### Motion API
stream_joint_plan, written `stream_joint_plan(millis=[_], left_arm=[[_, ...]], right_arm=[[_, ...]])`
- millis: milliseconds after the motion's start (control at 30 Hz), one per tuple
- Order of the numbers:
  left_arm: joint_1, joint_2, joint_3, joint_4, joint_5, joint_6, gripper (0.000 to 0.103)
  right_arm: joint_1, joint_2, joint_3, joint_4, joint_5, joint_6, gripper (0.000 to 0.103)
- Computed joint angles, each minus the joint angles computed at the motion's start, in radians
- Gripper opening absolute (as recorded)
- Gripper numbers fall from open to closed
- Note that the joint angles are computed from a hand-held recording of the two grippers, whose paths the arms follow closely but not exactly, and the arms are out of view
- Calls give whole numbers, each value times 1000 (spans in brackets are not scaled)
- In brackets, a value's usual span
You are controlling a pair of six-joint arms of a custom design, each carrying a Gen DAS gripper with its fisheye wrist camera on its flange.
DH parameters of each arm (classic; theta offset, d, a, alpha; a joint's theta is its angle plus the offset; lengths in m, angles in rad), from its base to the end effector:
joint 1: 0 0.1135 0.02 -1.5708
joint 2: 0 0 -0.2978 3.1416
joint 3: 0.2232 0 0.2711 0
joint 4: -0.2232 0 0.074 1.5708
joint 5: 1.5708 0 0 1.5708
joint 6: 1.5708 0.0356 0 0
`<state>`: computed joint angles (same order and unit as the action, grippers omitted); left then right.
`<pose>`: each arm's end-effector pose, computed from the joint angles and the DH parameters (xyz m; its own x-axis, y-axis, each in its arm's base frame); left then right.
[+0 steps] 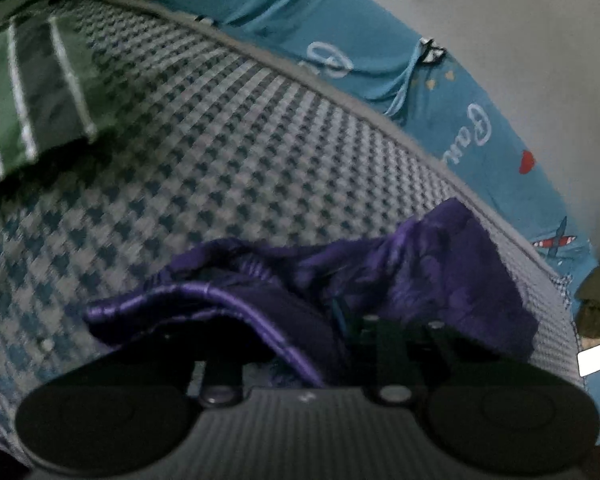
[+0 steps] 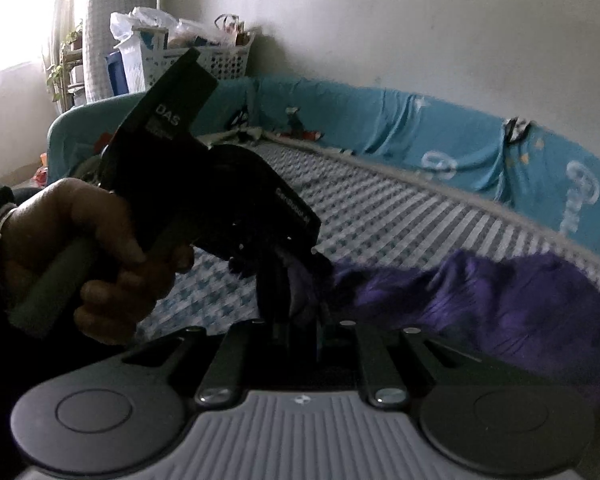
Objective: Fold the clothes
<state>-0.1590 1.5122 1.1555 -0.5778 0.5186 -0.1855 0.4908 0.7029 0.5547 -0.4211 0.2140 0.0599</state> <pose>0.3266 -0.0702 0.2903 -0.8595 -0.0244 -0.5105 0.2745 0.8205 -0.5014 0.1401 0.0663 0.2677 -0.4927 -0.1970 -0.8476 -0.2738 0.9597 -0.0638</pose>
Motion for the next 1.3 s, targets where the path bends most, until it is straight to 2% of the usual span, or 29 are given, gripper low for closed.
stream_joint_plan(millis=[100,267,467,633,800,900,967,1067,1133,1200,1300], left_arm=[[-81,5,38,24,-43,-50,24],[-249,48,108,74,-133,-133,24],[-413,195,323,66,-217,-186,24],[-512,346,510,33,-264,-195,25],[-586,514,711,-47,-313,-208,27],[-608,587,788,-81,-339,-208,34],[-614,614,825,-107,-344,-211,53],[-611,586,797,-74,-339,-204,73],[-609,567,786,-56,-350,-183,82],[-606,544,770,-41,-362,-160,86],[-591,502,729,-28,-356,-137,89]], right_arm=[[-120,-36,13,-6,-72,-67,9],[-452,-62,46,-5,-297,-199,9],[-896,-3,91,54,-598,-302,9],[-1167,114,122,128,-762,-312,10],[-1281,264,157,162,-785,-300,10],[-1302,352,180,176,-760,-290,10],[-1303,412,199,180,-731,-272,11],[-1308,474,222,188,-646,-223,15],[-1312,488,221,204,-571,-183,22],[-1354,508,240,211,-554,-133,22],[-1444,488,252,189,-669,-84,22]])
